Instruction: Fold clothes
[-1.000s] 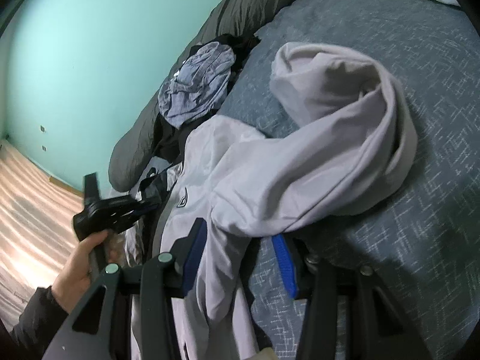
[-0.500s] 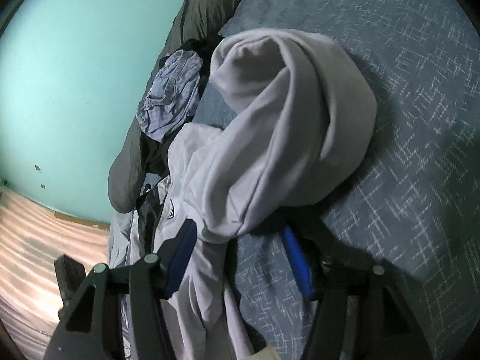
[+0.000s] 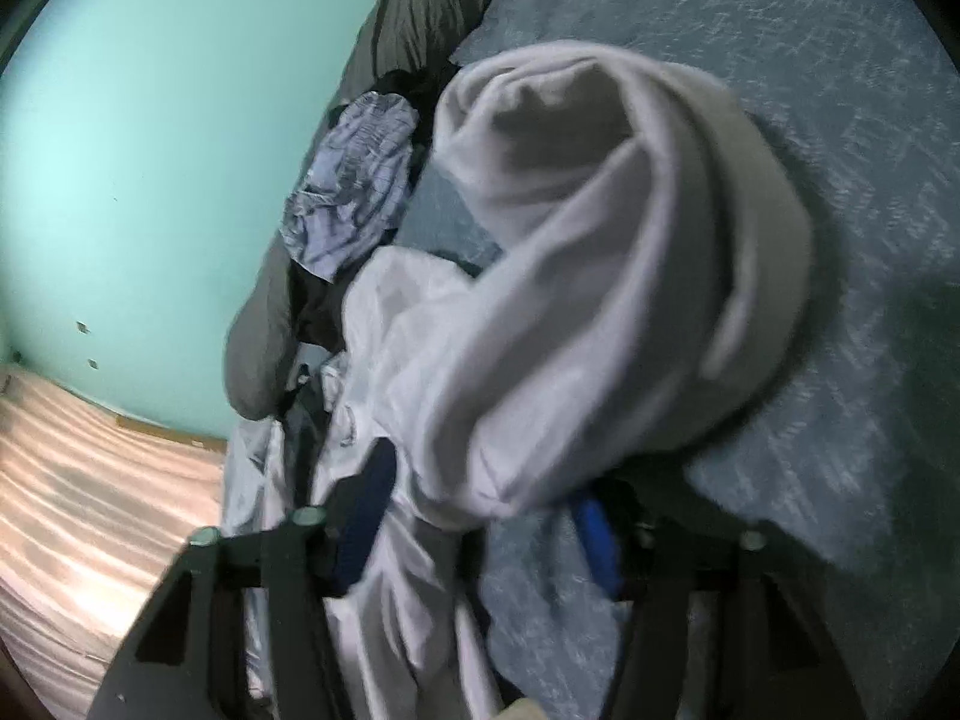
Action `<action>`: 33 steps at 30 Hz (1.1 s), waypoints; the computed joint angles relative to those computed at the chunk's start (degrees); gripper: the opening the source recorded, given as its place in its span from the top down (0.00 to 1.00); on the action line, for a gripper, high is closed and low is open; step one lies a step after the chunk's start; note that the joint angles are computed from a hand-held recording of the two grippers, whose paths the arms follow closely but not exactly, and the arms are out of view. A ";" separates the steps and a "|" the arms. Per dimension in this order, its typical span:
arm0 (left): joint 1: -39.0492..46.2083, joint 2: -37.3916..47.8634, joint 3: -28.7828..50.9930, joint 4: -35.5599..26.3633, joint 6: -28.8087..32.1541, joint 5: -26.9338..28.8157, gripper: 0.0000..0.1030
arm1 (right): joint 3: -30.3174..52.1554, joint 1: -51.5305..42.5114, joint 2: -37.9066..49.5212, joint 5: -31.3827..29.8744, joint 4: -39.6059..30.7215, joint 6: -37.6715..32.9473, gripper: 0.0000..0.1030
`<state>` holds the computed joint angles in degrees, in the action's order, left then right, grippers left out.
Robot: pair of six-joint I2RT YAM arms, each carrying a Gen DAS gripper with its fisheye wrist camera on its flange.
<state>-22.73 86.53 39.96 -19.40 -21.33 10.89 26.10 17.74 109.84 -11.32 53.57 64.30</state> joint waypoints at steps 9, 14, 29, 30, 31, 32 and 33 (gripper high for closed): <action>-1.29 3.81 -3.68 6.32 -2.60 -0.24 0.72 | 1.45 -3.29 -1.59 -1.08 -0.21 -5.21 0.96; -2.28 5.46 -4.72 8.55 -2.94 0.12 0.72 | 3.09 -8.52 -3.77 -4.18 -0.52 -8.99 0.97; -6.51 6.19 -4.73 9.20 -4.62 -1.51 0.72 | 11.04 -12.36 -2.28 -6.13 -15.07 -14.54 0.96; -6.64 5.82 -4.92 9.13 -4.95 -1.55 0.72 | 10.94 -12.56 -3.28 -6.33 -16.85 -14.88 0.96; -6.82 5.29 -5.20 9.06 -5.28 -1.69 0.72 | 10.76 -12.59 -4.36 -6.08 -18.42 -14.96 0.94; -6.99 4.68 -5.51 8.95 -5.56 -1.84 0.72 | 10.50 -12.60 -5.52 -5.75 -19.92 -15.05 0.94; -7.05 3.73 -5.95 8.70 -5.74 -1.97 0.72 | 9.61 -12.41 -7.25 -4.98 -20.68 -15.20 0.93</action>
<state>-29.78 90.26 34.01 -10.69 -27.07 8.92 35.71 5.32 102.59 -16.29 32.89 49.10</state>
